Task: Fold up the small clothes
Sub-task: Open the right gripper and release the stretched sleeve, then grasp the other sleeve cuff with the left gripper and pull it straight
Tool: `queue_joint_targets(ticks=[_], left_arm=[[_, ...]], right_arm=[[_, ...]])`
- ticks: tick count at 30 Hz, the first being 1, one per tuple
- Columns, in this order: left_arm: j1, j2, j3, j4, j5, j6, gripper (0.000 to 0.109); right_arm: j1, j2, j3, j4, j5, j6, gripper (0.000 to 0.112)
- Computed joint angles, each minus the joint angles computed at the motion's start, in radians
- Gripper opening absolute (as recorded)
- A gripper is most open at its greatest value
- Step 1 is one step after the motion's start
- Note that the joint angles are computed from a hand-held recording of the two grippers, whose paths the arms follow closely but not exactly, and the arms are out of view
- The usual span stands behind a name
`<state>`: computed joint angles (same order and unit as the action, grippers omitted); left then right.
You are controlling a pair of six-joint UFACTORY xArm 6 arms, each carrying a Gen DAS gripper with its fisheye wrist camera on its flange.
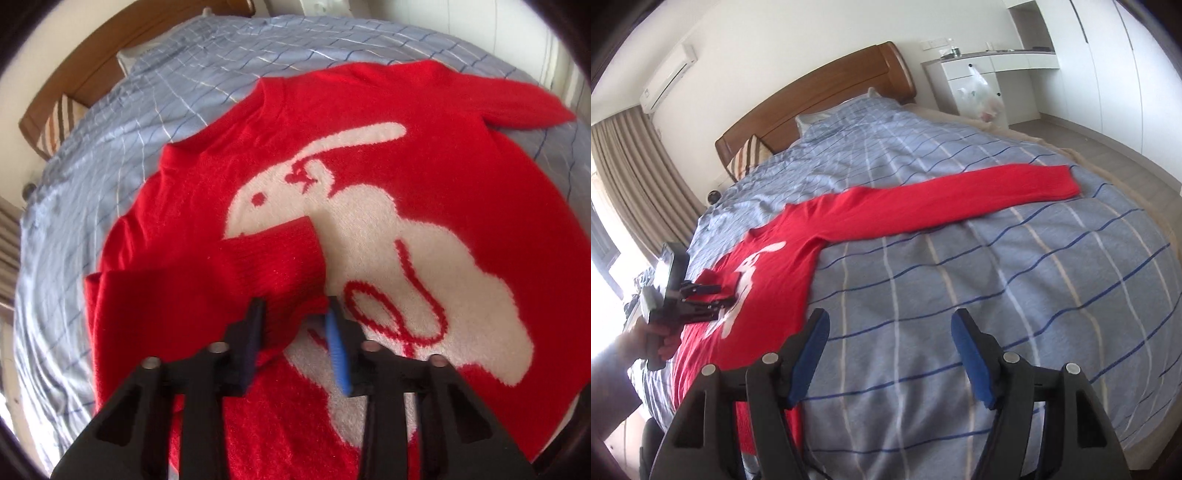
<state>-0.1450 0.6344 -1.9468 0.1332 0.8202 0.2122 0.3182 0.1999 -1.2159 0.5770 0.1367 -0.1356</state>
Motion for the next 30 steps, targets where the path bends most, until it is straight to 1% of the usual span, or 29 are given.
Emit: queue_joint_targets(ticks=[1, 3, 5, 6, 8, 9, 10, 11, 13, 14, 17, 18, 19, 23, 26, 30], left_arm=[[0.005, -0.005, 0.004, 0.007, -0.012, -0.028, 0.009], [0.027, -0.030, 0.022, -0.047, -0.032, -0.046, 0.006], [0.065, -0.086, 0.077, -0.109, -0.086, -0.089, 0.006], [0.093, -0.117, 0.105, -0.143, -0.113, -0.116, 0.006], [0.163, -0.178, 0.159, -0.191, -0.161, -0.199, 0.006], [0.204, -0.199, 0.176, -0.198, -0.176, -0.260, 0.006], [0.247, -0.223, 0.201, -0.185, -0.190, -0.339, 0.006], [0.290, -0.243, 0.224, -0.142, -0.199, -0.436, 0.006], [0.368, -0.271, 0.262, -0.002, -0.197, -0.632, 0.006], [0.401, -0.283, 0.282, 0.059, -0.185, -0.709, 0.005], [0.466, -0.310, 0.340, 0.211, -0.148, -0.858, 0.005], [0.477, -0.318, 0.359, 0.259, -0.136, -0.895, 0.005], [0.487, -0.319, 0.373, 0.279, -0.128, -0.914, 0.005], [0.513, -0.315, 0.416, 0.284, -0.101, -0.976, 0.005], [0.533, -0.354, 0.491, 0.291, -0.107, -1.046, 0.005], [0.551, -0.389, 0.560, 0.305, -0.122, -1.103, 0.004]], right_arm=[[0.015, 0.002, 0.007, -0.012, -0.013, -0.002, 0.068], [0.033, -0.002, 0.032, -0.098, -0.046, 0.046, 0.068], [0.037, -0.008, 0.058, -0.211, -0.069, 0.130, 0.068], [0.039, -0.011, 0.066, -0.218, -0.075, 0.139, 0.068], [0.051, -0.020, 0.075, -0.128, -0.086, 0.074, 0.068], [0.054, -0.023, 0.081, -0.109, -0.097, 0.064, 0.068], [0.053, -0.026, 0.087, -0.120, -0.103, 0.075, 0.068], [0.051, -0.025, 0.087, -0.137, -0.103, 0.091, 0.068], [0.053, -0.021, 0.082, -0.120, -0.099, 0.085, 0.068], [0.056, -0.018, 0.079, -0.097, -0.099, 0.068, 0.068], [0.060, -0.008, 0.073, -0.102, -0.094, 0.076, 0.068], [0.063, -0.005, 0.072, -0.106, -0.095, 0.079, 0.068], [0.064, 0.000, 0.069, -0.126, -0.094, 0.095, 0.068], [0.066, 0.011, 0.064, -0.208, -0.089, 0.157, 0.068], [0.061, 0.010, 0.071, -0.281, -0.093, 0.219, 0.068], [0.045, 0.004, 0.086, -0.384, -0.105, 0.327, 0.068]])
